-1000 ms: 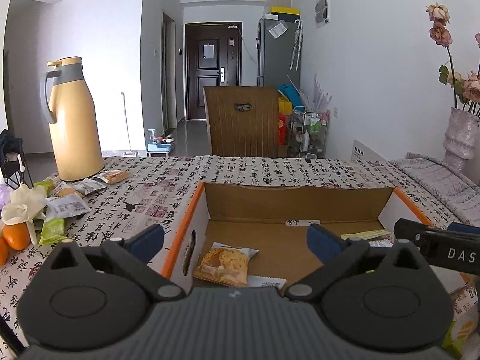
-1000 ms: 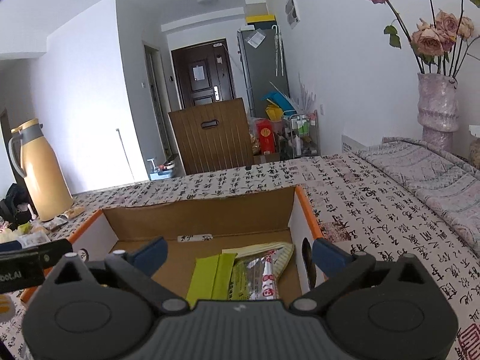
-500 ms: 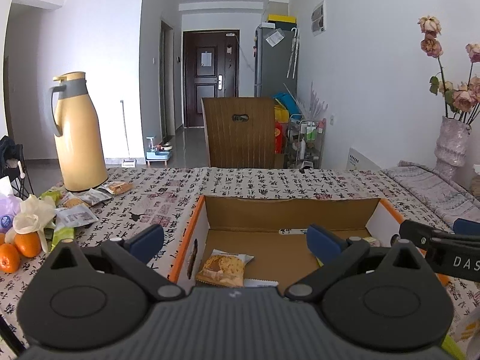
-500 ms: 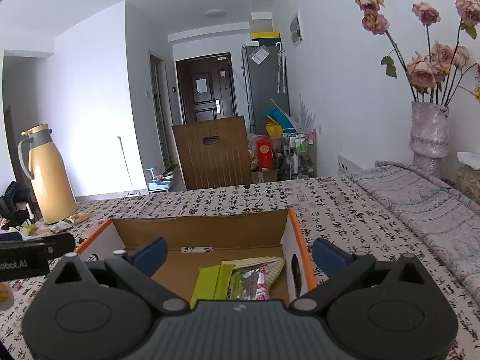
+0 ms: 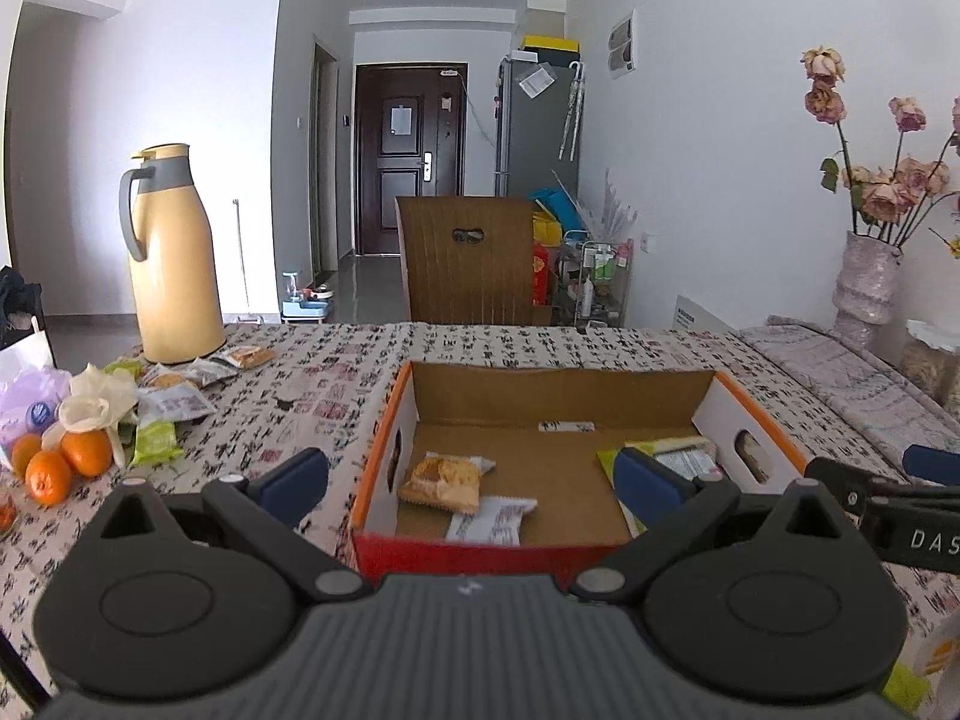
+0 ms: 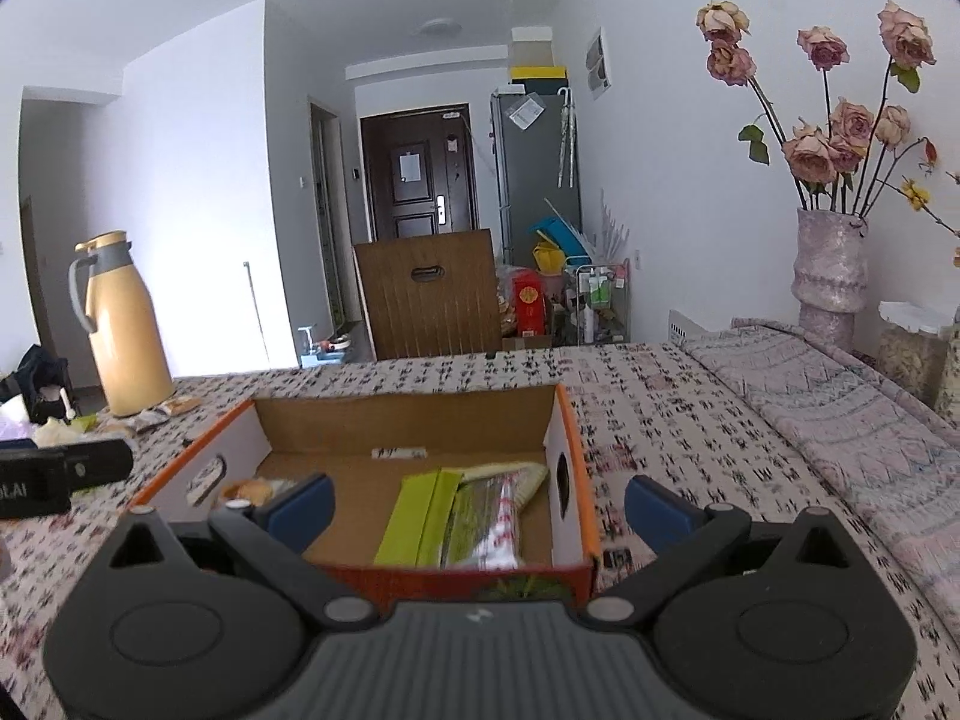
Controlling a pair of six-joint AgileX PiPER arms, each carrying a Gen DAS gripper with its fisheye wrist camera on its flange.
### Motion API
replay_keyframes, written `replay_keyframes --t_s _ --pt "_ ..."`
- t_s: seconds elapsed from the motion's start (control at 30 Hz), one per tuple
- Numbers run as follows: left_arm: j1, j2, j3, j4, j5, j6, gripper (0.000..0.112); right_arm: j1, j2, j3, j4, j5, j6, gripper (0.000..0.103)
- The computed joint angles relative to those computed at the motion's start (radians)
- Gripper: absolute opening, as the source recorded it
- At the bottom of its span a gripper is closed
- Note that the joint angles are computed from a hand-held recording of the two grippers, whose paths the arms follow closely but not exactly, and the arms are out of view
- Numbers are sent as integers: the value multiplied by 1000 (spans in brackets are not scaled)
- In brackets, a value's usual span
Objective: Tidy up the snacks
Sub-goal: 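Move both tools back to the pile and grasp another yellow-green bar with right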
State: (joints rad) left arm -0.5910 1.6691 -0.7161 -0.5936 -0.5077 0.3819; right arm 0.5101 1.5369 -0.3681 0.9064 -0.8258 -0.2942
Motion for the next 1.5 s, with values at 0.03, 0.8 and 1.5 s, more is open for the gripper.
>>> replay_keyframes --t_s 0.03,0.8,1.5 --pt "-3 -13 21 7 -5 -10 103 19 -9 19 14 -11 2 103" --pt "44 -86 357 288 -95 -320 103 571 73 250 429 -174 168 103" --pt "45 -39 318 240 -59 -287 103 86 150 260 17 -40 192 103"
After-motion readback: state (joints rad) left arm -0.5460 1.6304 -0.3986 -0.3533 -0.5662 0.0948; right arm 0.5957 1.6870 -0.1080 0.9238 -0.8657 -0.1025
